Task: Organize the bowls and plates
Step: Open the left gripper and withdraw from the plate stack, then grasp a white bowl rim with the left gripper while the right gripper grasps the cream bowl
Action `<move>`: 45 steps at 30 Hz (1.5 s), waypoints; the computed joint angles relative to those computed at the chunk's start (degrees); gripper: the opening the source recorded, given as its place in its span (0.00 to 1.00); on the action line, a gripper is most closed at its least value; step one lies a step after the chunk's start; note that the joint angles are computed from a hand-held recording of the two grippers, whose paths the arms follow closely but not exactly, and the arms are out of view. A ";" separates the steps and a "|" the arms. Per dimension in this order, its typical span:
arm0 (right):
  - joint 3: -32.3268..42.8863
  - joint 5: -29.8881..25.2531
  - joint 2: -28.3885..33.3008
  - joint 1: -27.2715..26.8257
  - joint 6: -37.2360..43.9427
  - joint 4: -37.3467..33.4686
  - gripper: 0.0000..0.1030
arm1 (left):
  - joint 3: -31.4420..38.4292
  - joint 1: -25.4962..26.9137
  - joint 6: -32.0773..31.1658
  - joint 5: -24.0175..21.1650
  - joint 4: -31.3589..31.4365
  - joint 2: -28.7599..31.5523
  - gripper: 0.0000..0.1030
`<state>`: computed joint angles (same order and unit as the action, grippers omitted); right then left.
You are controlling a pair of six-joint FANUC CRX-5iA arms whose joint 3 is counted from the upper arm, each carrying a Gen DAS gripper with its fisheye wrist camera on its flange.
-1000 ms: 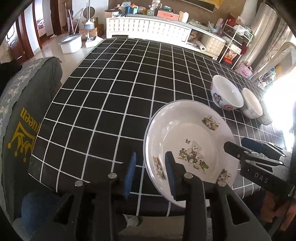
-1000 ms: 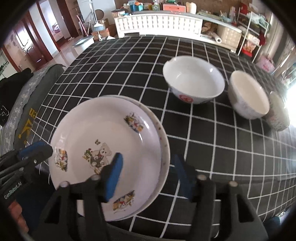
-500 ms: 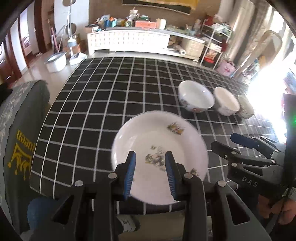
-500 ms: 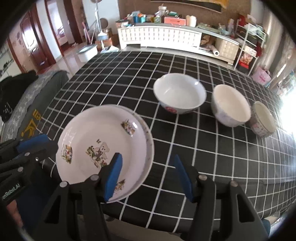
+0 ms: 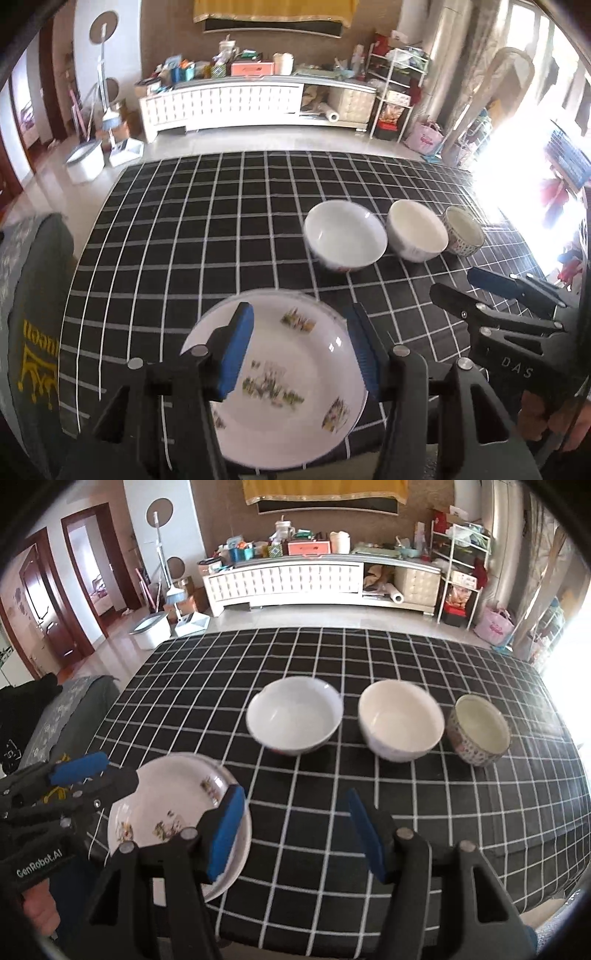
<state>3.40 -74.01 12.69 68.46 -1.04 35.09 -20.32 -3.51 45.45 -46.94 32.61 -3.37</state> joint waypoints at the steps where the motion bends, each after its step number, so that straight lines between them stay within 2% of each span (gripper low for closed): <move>1: -0.33 0.04 -0.27 -0.30 0.12 0.21 0.62 | 0.58 -0.39 0.37 0.26 -0.35 0.45 0.58; 2: -0.46 -0.01 -0.46 -0.65 0.33 0.38 0.62 | 1.26 -0.82 1.01 0.67 -0.81 0.94 0.62; 5: -0.54 0.31 -0.82 -1.99 1.62 0.40 0.62 | 3.19 -2.22 1.33 1.56 -1.72 2.45 0.63; 6: -0.59 0.57 -0.86 -2.23 1.82 0.39 0.62 | 4.04 -2.66 1.20 1.44 -2.09 3.18 0.69; 8: -0.30 1.30 -0.73 -3.30 3.06 -0.22 0.62 | 5.60 -3.35 1.07 1.13 -2.24 4.72 0.74; 13: 0.58 3.63 -0.37 -6.03 5.66 -3.83 0.62 | 12.74 -4.47 3.63 -3.87 -3.56 10.94 0.74; 16: 0.85 4.21 0.23 -7.60 6.81 -4.32 0.62 | 16.39 -5.10 5.72 -5.18 -4.44 14.08 0.74; 19: 1.17 5.40 0.76 -9.53 6.87 -5.20 0.62 | 20.77 -5.94 11.10 -6.16 -7.84 17.34 0.74; 23: 0.97 7.89 1.26 -11.77 7.43 -5.63 0.62 | 25.90 -6.67 13.42 -9.61 -7.86 22.48 0.74; 30: 1.75 9.42 3.02 -14.36 10.96 -7.02 0.62 | 32.58 -7.82 17.79 -11.89 -11.15 28.43 0.74; 35: 3.12 10.26 4.01 -15.65 15.21 -10.94 0.62 | 35.75 -7.81 18.53 -14.08 -11.65 31.09 0.74; 40: 2.58 14.50 3.57 -17.89 17.89 -15.77 0.62 | 36.75 -7.80 18.81 -14.76 -11.71 32.82 0.74; 45: 3.24 14.11 3.89 -18.64 18.86 -16.91 0.50 | 36.53 -7.71 19.63 -15.28 -10.95 33.70 0.73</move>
